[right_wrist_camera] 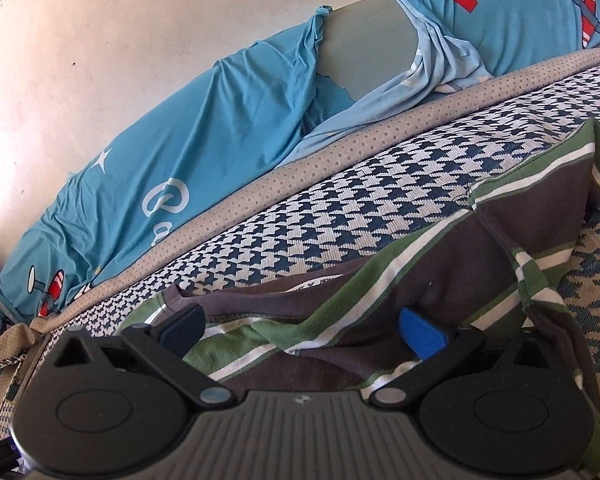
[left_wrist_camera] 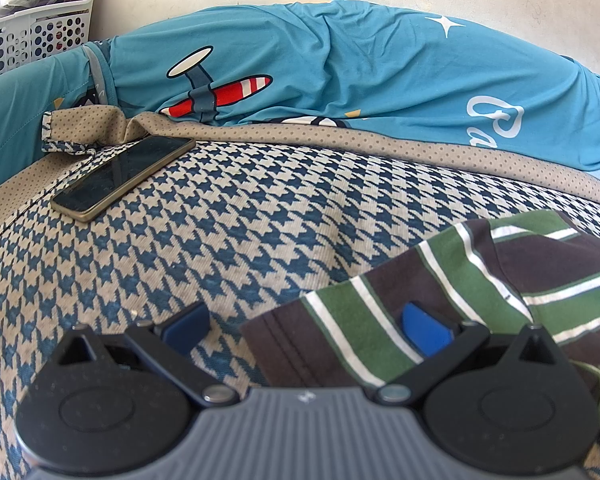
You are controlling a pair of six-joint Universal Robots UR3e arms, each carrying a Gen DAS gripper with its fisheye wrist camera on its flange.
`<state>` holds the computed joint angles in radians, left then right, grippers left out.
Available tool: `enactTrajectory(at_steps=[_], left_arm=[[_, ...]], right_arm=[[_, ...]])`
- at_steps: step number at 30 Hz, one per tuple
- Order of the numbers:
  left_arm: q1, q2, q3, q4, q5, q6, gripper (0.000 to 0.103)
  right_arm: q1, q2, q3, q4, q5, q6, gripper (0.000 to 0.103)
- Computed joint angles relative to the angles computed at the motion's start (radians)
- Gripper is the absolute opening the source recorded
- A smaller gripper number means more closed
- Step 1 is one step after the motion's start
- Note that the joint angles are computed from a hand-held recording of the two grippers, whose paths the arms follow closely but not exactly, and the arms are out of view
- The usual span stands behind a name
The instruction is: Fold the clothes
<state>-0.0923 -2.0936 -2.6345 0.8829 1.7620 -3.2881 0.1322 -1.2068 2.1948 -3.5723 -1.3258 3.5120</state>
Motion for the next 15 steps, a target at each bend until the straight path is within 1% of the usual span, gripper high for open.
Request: enactTrajectory(at_steps=[11,15], left_arm=[[0.002,0.000,-0.003,0.004,-0.002,0.001,0.103],[0.002,0.000,-0.003,0.004,-0.002,0.001,0.103]], right_arm=[[0.014,-0.015,0.003,0.013,-0.021,-0.015,0.103],[0.009,-0.001,0.023,-0.043,-0.012,-0.018,0.103]])
